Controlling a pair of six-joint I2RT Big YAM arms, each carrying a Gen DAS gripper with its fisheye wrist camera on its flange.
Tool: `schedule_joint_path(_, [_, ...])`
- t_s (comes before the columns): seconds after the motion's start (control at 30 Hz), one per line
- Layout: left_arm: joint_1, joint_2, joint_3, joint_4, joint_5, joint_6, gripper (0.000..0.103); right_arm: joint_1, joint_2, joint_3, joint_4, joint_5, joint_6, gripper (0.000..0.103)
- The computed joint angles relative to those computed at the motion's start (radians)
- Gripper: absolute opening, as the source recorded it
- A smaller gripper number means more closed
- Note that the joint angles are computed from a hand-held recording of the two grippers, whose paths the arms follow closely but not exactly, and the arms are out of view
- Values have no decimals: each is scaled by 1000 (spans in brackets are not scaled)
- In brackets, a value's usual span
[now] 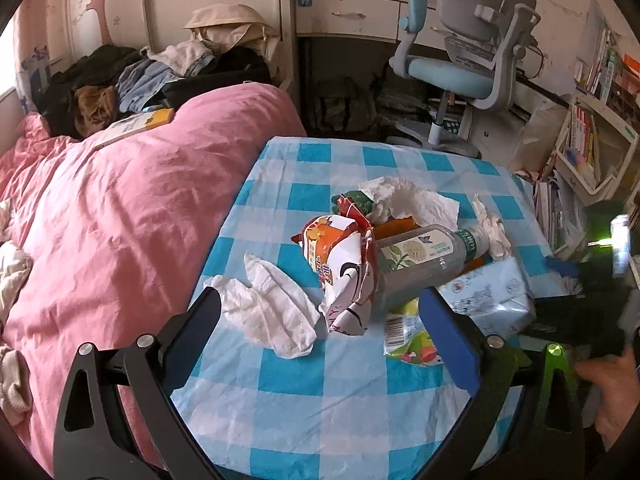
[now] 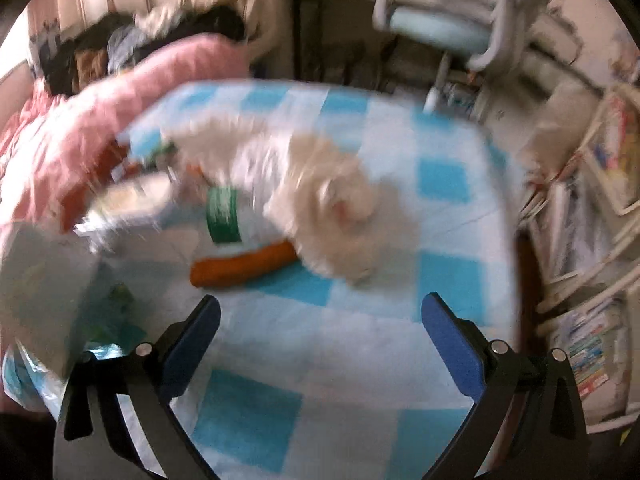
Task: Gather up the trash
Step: 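Move the right tool toward the small juice carton on the table, then grasp the juice carton with the right tool while the left tool grasps a white tissue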
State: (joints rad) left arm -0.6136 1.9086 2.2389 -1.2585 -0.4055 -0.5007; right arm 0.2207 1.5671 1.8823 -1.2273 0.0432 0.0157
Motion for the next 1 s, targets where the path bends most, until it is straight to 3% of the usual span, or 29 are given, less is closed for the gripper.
schedule_joint_path(0.13, [5, -15, -16, 3, 2, -1, 96, 13, -193, -156, 247, 28, -26, 97])
schedule_joint_path(0.2, [14, -24, -23, -1, 1, -6, 96, 18, -248, -217, 309, -44, -47, 97])
schedule_joint_path(0.3, [37, -42, -42, -13, 4, -30, 96, 31, -204, -167, 241, -97, -51, 97])
schedule_joint_path(0.6, [104, -74, -93, -35, 69, -123, 96, 68, -231, -188, 261, -173, -127, 97])
schedule_joint_path(0.77, [95, -22, -50, -93, 75, -98, 96, 81, -201, -164, 205, -231, -124, 97])
schedule_joint_path(1.0, [107, 78, 26, -168, 70, -105, 96, 112, -190, -181, 193, -290, -97, 97])
